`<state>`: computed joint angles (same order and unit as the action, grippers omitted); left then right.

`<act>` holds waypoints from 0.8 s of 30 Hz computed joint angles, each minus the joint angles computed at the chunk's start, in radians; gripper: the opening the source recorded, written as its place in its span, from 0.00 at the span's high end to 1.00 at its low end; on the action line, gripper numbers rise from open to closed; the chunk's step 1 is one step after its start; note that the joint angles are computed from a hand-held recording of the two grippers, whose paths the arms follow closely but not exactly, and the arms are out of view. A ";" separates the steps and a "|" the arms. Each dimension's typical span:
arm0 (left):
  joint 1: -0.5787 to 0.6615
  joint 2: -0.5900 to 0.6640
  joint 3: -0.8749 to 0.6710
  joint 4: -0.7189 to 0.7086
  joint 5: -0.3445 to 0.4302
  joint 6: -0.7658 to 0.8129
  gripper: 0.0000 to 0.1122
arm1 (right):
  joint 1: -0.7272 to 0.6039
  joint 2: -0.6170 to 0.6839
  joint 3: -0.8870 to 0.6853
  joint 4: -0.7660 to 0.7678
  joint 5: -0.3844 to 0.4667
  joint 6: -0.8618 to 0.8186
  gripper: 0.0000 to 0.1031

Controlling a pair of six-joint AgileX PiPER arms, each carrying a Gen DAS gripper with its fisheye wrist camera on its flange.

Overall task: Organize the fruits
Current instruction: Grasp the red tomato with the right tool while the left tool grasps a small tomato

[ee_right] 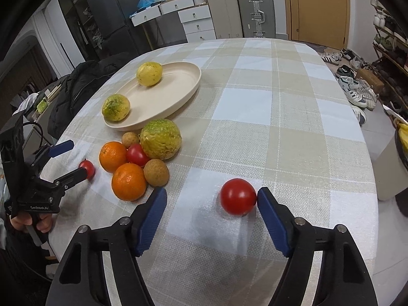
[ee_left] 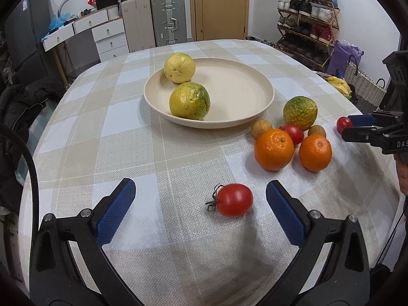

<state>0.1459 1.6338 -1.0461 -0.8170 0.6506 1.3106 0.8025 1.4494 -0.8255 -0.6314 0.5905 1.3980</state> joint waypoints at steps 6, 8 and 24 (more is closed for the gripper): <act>0.000 0.010 -0.014 0.024 0.017 -0.004 0.09 | -0.010 0.021 0.000 0.017 -0.005 -0.024 0.39; -0.002 0.010 -0.013 0.033 0.023 0.001 0.10 | -0.008 0.028 -0.005 0.013 0.004 -0.026 0.42; -0.006 0.008 -0.009 0.100 0.099 0.050 0.57 | -0.006 0.021 0.010 -0.019 0.010 0.008 0.60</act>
